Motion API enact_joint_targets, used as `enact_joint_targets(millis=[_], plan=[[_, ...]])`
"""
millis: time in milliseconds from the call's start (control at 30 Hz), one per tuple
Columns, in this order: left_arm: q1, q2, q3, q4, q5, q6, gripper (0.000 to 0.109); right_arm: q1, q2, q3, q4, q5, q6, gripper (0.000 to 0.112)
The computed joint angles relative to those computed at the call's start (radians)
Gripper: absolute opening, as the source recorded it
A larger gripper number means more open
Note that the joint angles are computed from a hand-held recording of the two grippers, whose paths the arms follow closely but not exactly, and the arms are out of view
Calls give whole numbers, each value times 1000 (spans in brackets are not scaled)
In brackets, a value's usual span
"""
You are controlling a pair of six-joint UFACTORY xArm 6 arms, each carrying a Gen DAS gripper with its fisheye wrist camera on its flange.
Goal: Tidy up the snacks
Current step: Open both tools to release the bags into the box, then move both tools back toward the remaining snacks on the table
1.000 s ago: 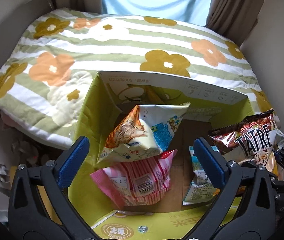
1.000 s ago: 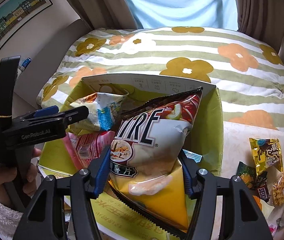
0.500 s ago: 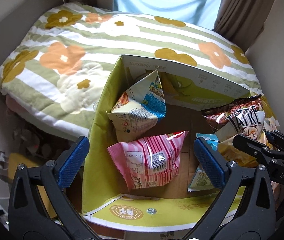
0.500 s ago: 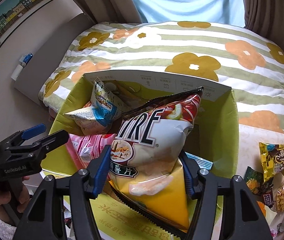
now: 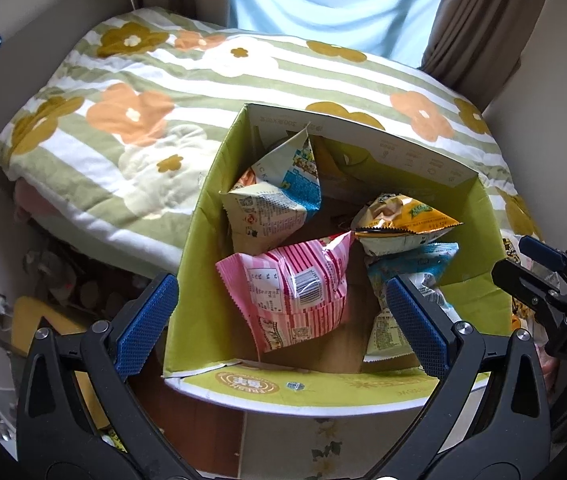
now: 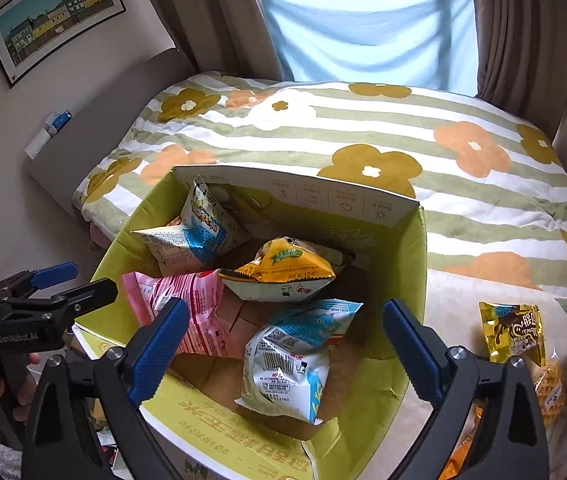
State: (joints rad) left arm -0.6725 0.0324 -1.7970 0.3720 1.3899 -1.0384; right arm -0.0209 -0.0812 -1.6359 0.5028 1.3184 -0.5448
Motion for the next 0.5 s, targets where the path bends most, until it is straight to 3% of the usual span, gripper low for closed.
enact_joint_targets(millis=[333,500], plan=[[-82,-47,8,69,49,-62,103,-53,-79,41,11,60,6,97],[-113,-18,-28,72,31,-40,103,-98,-128,70,10,58,12,97]])
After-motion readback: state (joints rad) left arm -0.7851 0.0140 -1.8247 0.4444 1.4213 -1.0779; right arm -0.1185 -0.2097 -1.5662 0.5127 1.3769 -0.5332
